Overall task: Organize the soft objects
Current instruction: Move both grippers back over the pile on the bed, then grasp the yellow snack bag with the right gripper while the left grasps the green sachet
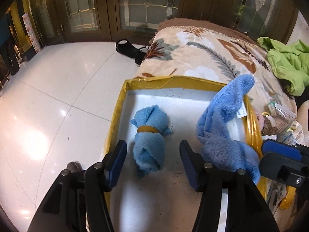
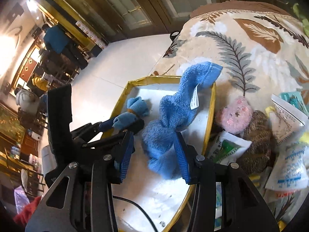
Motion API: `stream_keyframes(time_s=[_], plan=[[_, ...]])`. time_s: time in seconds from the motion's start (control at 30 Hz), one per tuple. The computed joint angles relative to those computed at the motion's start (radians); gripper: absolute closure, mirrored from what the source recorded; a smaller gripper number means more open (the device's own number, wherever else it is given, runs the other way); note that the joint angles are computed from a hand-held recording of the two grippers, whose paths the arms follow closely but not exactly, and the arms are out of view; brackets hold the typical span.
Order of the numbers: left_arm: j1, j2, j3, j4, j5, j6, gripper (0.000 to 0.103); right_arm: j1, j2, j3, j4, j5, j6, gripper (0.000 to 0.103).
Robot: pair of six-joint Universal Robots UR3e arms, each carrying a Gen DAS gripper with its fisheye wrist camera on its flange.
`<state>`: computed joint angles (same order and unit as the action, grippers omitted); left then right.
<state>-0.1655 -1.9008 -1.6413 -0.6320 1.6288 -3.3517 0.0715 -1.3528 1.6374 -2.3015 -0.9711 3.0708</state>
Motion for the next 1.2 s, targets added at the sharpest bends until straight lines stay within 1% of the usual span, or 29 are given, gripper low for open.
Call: stream_keyframes(time_s=[0.07, 0.13, 0.23, 0.3, 0.37, 0.43, 0.53, 0.6, 0.67, 0.83, 0.9, 0.97, 1.03, 1.1, 1.2], plan=[[-0.002, 0.012, -0.007, 0.011, -0.001, 0.004, 0.035, -0.019, -0.035, 0.026, 0.007, 0.008, -0.002, 0.060], [0.006, 0.041, -0.023, 0.010, -0.020, 0.010, 0.035, -0.056, -0.080, 0.056, 0.028, 0.036, -0.011, 0.060], [0.006, 0.084, -0.033, -0.009, -0.030, 0.005, 0.033, -0.170, -0.219, 0.155, 0.060, 0.124, -0.045, 0.060], [-0.006, 0.109, -0.036, -0.020, -0.032, -0.001, 0.030, -0.275, -0.332, 0.211, 0.131, 0.179, -0.101, 0.060], [-0.024, 0.132, -0.033, -0.030, -0.047, -0.007, 0.029, -0.379, -0.424, 0.242, 0.225, 0.223, -0.166, 0.060], [-0.053, 0.139, -0.015, -0.041, -0.059, -0.015, 0.029, -0.509, -0.528, 0.260, 0.373, 0.251, -0.269, 0.060], [-0.117, 0.114, 0.044, -0.069, -0.067, -0.034, 0.026, -0.694, -0.659, 0.272, 0.606, 0.273, -0.440, 0.048], [-0.149, 0.088, 0.083, -0.084, -0.096, -0.038, 0.026, -0.831, -0.740, 0.282, 0.791, 0.271, -0.588, 0.048], [-0.199, 0.046, 0.141, -0.109, -0.096, -0.039, 0.026, -0.933, -0.791, 0.285, 0.941, 0.250, -0.721, 0.048], [-0.295, -0.025, 0.224, -0.150, -0.116, -0.018, 0.026, -1.120, -0.875, 0.334, 1.188, 0.165, -0.991, 0.048], [-0.331, -0.052, 0.254, -0.174, -0.134, 0.002, 0.026, -1.139, -0.895, 0.374, 1.196, 0.133, -1.037, 0.048], [-0.369, -0.079, 0.284, -0.198, -0.127, 0.004, 0.026, -1.149, -0.922, 0.422, 1.165, 0.101, -1.054, 0.048], [-0.408, -0.121, 0.327, -0.217, -0.107, 0.000, 0.026, -1.166, -0.928, 0.461, 1.141, 0.080, -1.043, 0.048], [-0.438, -0.157, 0.361, -0.228, -0.086, -0.013, 0.026, -1.181, -0.926, 0.497, 1.113, 0.050, -1.006, 0.048], [-0.473, -0.214, 0.410, -0.251, -0.046, -0.057, 0.026, -1.173, -0.956, 0.548, 1.063, 0.009, -0.950, 0.048]])
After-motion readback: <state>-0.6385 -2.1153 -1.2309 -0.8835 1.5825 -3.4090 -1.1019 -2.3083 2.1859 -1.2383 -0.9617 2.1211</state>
